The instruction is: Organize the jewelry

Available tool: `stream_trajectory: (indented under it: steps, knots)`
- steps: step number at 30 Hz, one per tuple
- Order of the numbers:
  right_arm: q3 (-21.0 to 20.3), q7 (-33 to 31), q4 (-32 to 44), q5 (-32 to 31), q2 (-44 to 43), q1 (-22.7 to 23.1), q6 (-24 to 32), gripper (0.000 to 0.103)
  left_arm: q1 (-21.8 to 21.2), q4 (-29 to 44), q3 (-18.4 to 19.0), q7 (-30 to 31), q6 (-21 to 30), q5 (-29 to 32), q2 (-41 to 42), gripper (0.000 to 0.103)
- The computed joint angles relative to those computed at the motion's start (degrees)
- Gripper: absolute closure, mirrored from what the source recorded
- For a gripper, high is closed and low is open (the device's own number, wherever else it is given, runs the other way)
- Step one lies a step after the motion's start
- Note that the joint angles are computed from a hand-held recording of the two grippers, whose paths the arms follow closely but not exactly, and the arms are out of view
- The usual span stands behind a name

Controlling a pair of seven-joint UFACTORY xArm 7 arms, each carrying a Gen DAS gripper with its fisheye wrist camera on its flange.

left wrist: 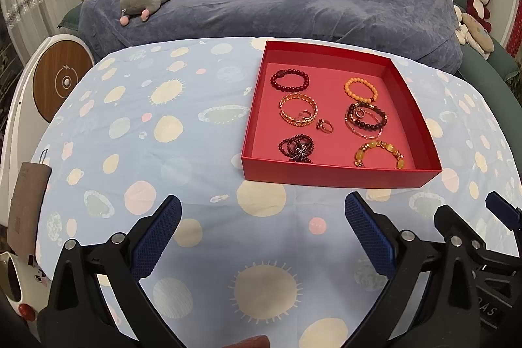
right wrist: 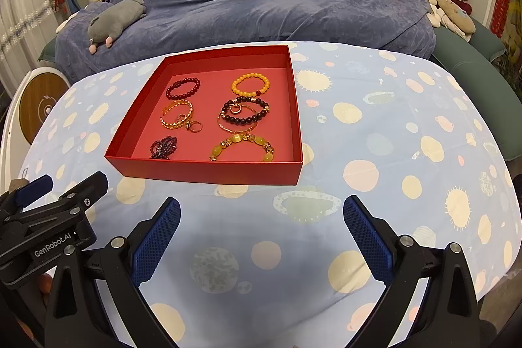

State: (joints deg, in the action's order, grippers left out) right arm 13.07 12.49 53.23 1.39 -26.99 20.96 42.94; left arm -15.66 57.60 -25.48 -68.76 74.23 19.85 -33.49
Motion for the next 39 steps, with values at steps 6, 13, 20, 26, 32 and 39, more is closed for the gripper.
stream_trajectory:
  steps: [6,13,20,26,32,39]
  knots:
    - [-0.09,0.02,0.05,0.24,0.06,0.13,0.10,0.007,-0.04,0.16,-0.03,-0.08,0.25,0.14,0.17,0.007]
    - [0.01,0.22,0.27,0.31,0.10,0.20,0.28,0.007,-0.12,0.22,-0.07,-0.52,0.61,0.20,0.24,0.007]
    - [0.30,0.47,0.56,-0.18,0.12,0.16,0.50,0.007,-0.27,0.15,0.03,-0.57,0.58,0.18,0.25,0.007]
    - [0.25,0.67,0.45,-0.10,0.04,0.21,0.48,0.007,-0.08,0.21,-0.59,-1.06,1.26,1.08,0.27,0.007]
    - [0.41,0.83,0.27,-0.29,-0.10,0.27,0.28,0.007,-0.22,0.56,-0.76,-1.08,1.80,1.42,0.53,0.007]
    - [0.35,0.75,0.23,-0.37,-0.09,0.32,0.25,0.007,-0.44,0.75,-0.69,-1.21,2.19,1.44,0.65,0.007]
